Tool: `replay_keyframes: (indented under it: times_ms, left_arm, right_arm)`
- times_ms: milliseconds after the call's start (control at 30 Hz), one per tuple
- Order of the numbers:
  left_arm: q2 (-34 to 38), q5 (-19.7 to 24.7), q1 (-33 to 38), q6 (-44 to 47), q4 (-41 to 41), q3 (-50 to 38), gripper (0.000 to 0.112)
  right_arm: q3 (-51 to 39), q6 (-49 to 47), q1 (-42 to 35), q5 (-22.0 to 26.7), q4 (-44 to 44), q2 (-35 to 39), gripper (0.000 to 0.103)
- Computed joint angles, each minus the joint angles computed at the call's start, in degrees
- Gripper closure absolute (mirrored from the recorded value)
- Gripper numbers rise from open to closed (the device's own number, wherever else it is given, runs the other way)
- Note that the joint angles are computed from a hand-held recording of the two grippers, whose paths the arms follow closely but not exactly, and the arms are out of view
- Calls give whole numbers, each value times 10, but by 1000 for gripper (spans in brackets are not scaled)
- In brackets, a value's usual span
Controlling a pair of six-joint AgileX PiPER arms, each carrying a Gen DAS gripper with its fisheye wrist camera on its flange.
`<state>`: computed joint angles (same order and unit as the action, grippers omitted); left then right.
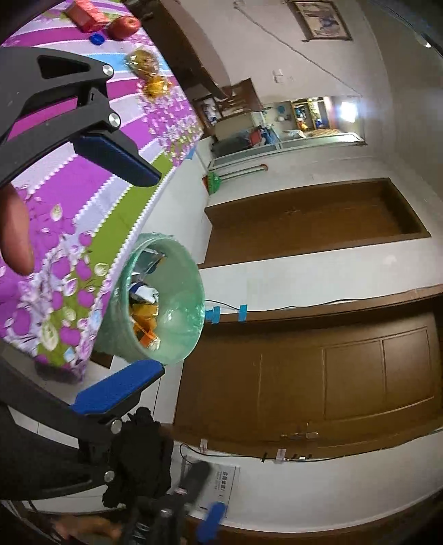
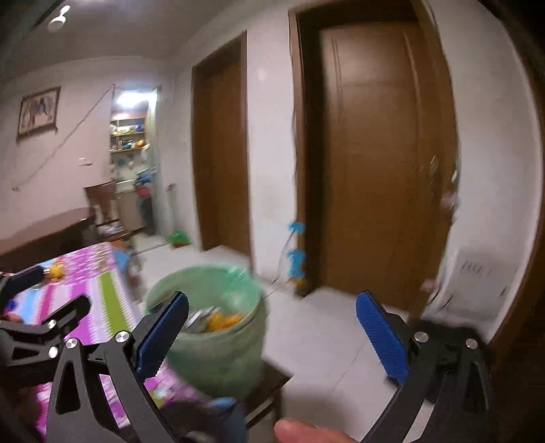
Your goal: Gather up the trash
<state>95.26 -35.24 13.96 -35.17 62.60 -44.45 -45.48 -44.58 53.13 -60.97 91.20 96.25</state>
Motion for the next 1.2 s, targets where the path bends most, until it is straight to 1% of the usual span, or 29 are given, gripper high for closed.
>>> replay_keyframes:
  times_ms: [67, 100, 233, 300, 400, 500, 533, 600, 667, 767, 833, 900, 933, 967, 1000, 1033, 1100, 1200]
  left_arm:
    - [-3, -13, 17, -26, 26, 9, 14]
    - [-5, -21, 26, -25, 29, 17, 14]
    - [-5, -40, 39, 5, 13, 30, 14]
    - [-9, -42, 46, -3, 19, 34, 14]
    - [-7, -37, 50, -57, 61, 20, 14]
    - [-7, -38, 53, -69, 75, 17, 14]
    - [-6, -38, 53, -72, 78, 15, 14]
    - [-5, -29, 51, -76, 58, 15, 14]
    - [-1, -33, 55, -104, 77, 6, 14]
    - [-1, -22, 49, -95, 63, 9, 15]
    - [-5, -7, 37, -53, 28, 22, 17]
    - [-8, -4, 34, -56, 34, 24, 17]
    - [-8, 1, 29, -46, 23, 26, 17]
    - [-12, 16, 20, -14, -10, 31, 17]
    - [-19, 27, 10, 42, -66, 43, 17]
    - [-23, 16, 7, 89, -102, 56, 17]
    - [-33, -16, 10, 153, -139, 79, 17]
    - [-42, -31, 0, 214, -195, 99, 15]
  right_arm:
    - [-6, 0, 17, -30, 18, 18, 5]
    - [-15, -4, 24, -47, 27, 31, 5]
    - [-43, -20, 26, -67, 38, 65, 5]
    - [-43, -15, 26, -66, 38, 66, 5]
    - [-34, -4, 13, -45, 28, 61, 5]
    - [-31, 3, 3, -36, 23, 61, 5]
    - [-26, 7, -1, -32, 21, 57, 5]
    - [-23, 11, -7, -26, 20, 48, 5]
    - [-16, 25, -8, -25, 14, 43, 5]
    - [-17, 16, -5, -33, 20, 43, 5]
    - [-20, 13, -2, -36, 22, 46, 5]
    - [-20, 10, 2, -39, 23, 43, 5]
    - [-22, 8, 3, -43, 25, 45, 5]
    - [-23, 5, 5, -46, 27, 45, 5]
    - [-25, 4, 5, -47, 26, 47, 5]
    - [-25, 2, 5, -47, 27, 46, 5]
    - [-26, 3, 4, -42, 29, 47, 5]
    - [-26, -2, 0, -33, 30, 42, 5]
